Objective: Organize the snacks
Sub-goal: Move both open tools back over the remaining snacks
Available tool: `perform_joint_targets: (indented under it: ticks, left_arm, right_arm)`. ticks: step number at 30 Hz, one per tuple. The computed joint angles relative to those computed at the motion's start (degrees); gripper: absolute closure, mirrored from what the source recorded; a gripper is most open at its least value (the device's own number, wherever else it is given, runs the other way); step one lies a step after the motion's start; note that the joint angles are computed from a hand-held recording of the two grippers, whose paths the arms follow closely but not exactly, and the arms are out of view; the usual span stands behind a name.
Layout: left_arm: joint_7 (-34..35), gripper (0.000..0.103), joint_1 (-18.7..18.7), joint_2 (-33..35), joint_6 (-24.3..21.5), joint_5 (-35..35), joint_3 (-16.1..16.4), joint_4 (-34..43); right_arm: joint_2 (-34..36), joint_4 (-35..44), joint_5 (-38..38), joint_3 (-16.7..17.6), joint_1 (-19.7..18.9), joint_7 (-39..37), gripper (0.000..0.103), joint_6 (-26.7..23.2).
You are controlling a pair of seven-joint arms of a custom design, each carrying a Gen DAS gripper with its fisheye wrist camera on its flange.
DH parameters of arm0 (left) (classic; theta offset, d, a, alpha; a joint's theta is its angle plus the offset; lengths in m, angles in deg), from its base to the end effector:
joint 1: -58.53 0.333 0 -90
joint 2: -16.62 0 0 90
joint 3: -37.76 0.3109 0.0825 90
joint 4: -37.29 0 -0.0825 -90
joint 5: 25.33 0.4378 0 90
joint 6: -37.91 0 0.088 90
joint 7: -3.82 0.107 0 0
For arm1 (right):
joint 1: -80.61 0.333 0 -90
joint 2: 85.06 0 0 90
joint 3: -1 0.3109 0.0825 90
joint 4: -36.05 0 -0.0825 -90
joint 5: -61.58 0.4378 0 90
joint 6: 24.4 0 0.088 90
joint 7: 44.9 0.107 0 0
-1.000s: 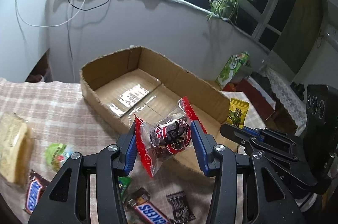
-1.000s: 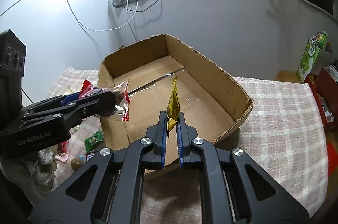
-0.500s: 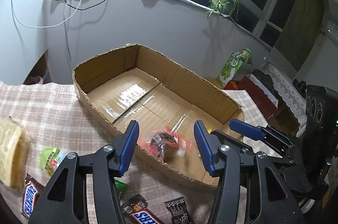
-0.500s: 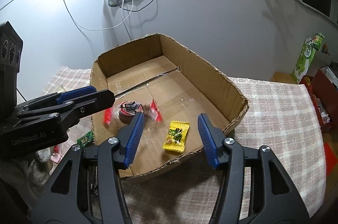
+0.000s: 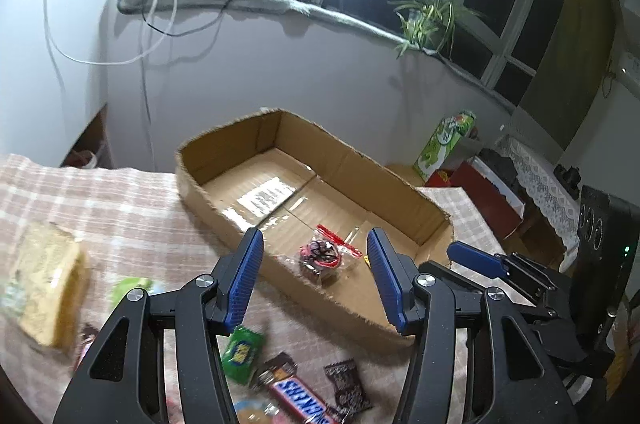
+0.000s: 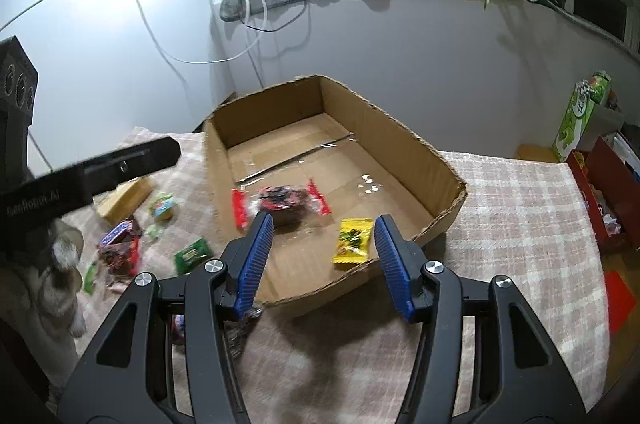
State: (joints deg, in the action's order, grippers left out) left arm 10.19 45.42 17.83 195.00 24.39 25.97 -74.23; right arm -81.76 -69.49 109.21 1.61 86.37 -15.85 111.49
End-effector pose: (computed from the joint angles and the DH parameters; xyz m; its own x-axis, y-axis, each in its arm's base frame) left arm 0.5836 -0.3031 0.5216 0.1777 -0.9300 0.3219 -0.5637 -0.3643 -0.7413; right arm 0.6644 0.0824 0.5236 0.6807 -0.7198 -0.1362 -0.5638 -0.3961 -0.7247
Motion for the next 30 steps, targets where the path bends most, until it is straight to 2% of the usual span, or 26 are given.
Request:
perform_joint_targets:
  ticks: [4,9,14,20,26,30]
  left_arm:
    - [-3.2,0.05,0.81,-5.02,-0.28,1.99,-0.56,-4.56]
    - [-5.73,0.05,3.43,-12.01,-1.2,2.72,-3.18,-11.0]
    - [-7.01,0.05,6.21,-20.3,-2.37,0.52,-6.11,-18.76]
    - [-6.39,0.05,8.36,-28.53,-3.69,-6.01,-8.42,-27.17]
    - [-2.61,0.05,9.87,-29.57,-3.04,-11.04,-9.81,-29.82]
    - [1.62,0.05,10.35,-26.18,-2.64,-11.87,-10.44,-28.16]
  right_arm:
    - [-3.82,-3.49,1.53,-0.26,0.34,-2.62,0.048,-1.44]
    - [-7.78,-7.54,2.48,-1.33,1.81,-4.92,0.048,-2.81]
    - [-9.97,-10.33,2.02,-2.18,3.22,-5.8,0.048,-4.01]
    - [-11.36,-12.92,0.61,-2.36,4.75,-5.8,0.048,-4.57]
    - [-11.12,-14.04,-1.1,-1.93,5.97,-4.93,0.048,-4.8]
    - [-10.32,-14.01,-2.36,-1.65,6.34,-4.22,0.048,-5.01]
